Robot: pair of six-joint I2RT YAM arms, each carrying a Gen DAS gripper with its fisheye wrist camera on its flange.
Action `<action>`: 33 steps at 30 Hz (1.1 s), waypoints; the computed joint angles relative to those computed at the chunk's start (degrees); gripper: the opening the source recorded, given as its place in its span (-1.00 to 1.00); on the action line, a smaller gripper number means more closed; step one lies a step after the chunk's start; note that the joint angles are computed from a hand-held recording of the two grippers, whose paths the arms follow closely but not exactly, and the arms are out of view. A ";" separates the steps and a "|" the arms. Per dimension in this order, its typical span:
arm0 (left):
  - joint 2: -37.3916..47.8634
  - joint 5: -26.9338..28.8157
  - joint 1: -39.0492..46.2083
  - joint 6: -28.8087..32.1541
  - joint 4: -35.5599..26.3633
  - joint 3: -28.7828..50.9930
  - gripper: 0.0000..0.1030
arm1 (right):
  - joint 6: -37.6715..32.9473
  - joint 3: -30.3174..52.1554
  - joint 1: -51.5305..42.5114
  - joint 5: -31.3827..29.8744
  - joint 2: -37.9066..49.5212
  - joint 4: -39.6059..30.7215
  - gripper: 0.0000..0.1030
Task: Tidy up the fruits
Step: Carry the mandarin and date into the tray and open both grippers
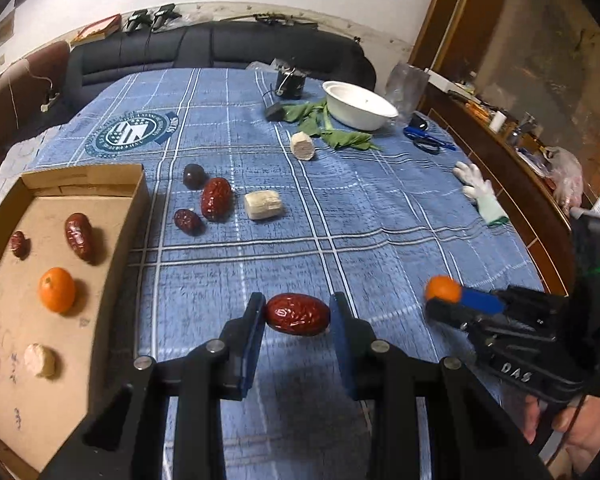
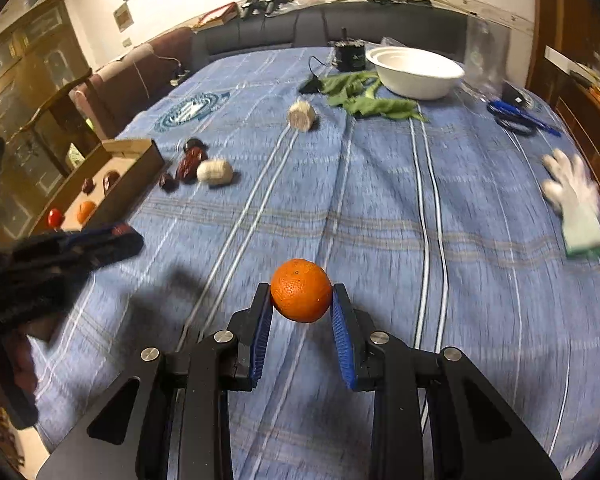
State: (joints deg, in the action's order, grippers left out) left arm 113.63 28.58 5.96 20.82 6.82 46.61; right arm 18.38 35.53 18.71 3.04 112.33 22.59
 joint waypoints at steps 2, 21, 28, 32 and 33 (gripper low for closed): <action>-1.46 1.79 1.72 1.69 -1.17 -0.83 -0.31 | 2.64 -1.40 2.04 1.35 -0.64 -0.26 -0.44; 3.43 8.64 26.02 14.54 -16.27 13.56 -0.31 | 10.55 24.26 22.21 3.47 8.28 -12.54 -0.45; 10.66 6.60 31.36 16.90 -19.07 21.78 -0.31 | 8.59 40.36 27.78 2.79 17.03 -20.21 -0.45; 14.64 5.15 33.31 18.32 -21.08 25.75 -0.31 | 7.90 49.56 30.49 2.23 23.21 -25.09 -0.45; 15.32 4.86 33.57 18.46 -21.18 26.30 -0.31 | 7.83 50.52 30.75 2.14 24.00 -25.54 -0.45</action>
State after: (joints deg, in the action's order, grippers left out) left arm 128.94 33.44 39.54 39.28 -14.36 72.91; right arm 26.21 86.05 49.46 5.18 136.33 -2.96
